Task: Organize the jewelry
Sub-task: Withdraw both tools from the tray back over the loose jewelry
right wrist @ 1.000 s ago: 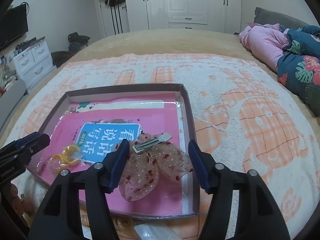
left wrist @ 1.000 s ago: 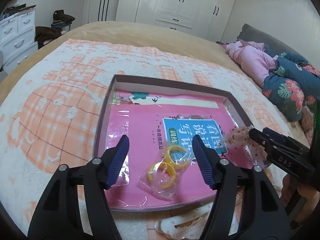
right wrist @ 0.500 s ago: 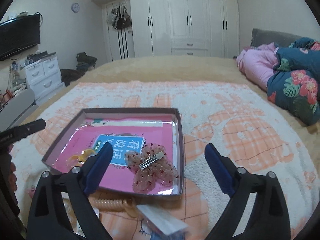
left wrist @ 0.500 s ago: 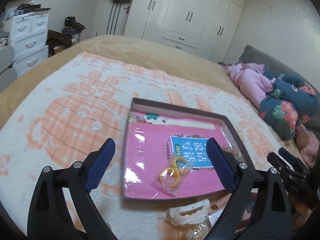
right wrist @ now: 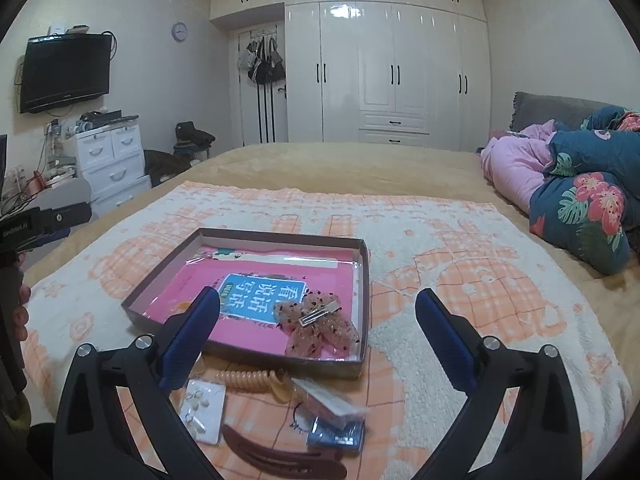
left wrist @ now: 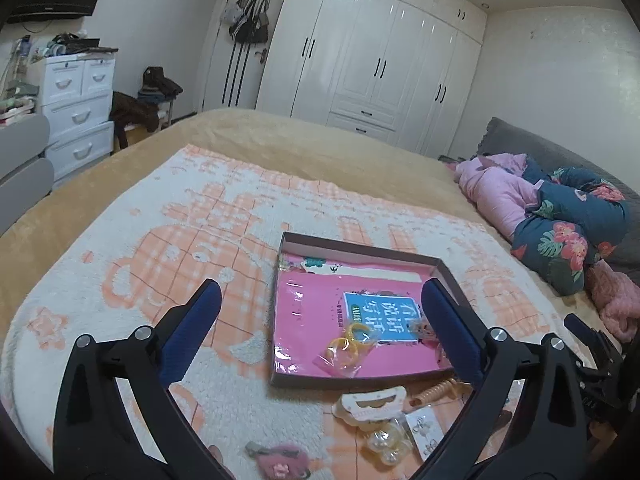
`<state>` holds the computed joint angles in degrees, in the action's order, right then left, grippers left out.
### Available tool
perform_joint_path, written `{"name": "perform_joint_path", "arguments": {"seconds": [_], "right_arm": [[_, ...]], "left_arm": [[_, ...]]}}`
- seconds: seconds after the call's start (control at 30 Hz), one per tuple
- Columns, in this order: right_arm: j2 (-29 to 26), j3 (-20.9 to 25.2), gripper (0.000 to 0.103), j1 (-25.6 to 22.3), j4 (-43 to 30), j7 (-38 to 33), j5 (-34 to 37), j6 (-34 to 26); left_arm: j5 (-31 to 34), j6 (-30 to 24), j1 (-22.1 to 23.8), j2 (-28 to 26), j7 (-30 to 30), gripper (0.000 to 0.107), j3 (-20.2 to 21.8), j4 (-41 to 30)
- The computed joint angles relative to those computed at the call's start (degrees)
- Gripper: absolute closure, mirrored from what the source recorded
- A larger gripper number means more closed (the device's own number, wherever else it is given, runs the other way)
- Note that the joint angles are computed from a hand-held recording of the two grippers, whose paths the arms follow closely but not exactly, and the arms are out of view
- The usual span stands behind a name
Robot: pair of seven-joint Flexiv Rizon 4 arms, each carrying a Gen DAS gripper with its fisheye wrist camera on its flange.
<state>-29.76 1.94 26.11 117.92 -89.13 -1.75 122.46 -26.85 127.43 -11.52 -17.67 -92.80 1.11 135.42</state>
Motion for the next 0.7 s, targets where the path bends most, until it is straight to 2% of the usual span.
{"name": "perform_joint_path", "arguments": {"seconds": [0.2,0.3,0.43,0.7], "right_arm": [[1.24,0.76,0.007,-0.49,3.98,-2.23,0.03,2.96],[1.73,1.11,0.007,-0.66,5.58,-3.23,0.01,3.59],[2.31,1.88,0.007,-1.11,7.44,-3.93,-0.07,4.43],[2.72,3.18,0.007,-3.17,10.04,-3.75,-2.11,5.47]], "left_arm": [[-0.13,3.62,-1.16,0.9,-1.75,0.015,-0.48,2.63],[1.76,4.15,-0.46,1.16,-3.88,0.015,-1.12,3.71],[-1.83,4.88,-3.24,0.63,-1.59,0.015,-0.86,4.44],[-3.72,3.46,-5.88,0.04,1.25,0.015,-1.65,5.64]]}}
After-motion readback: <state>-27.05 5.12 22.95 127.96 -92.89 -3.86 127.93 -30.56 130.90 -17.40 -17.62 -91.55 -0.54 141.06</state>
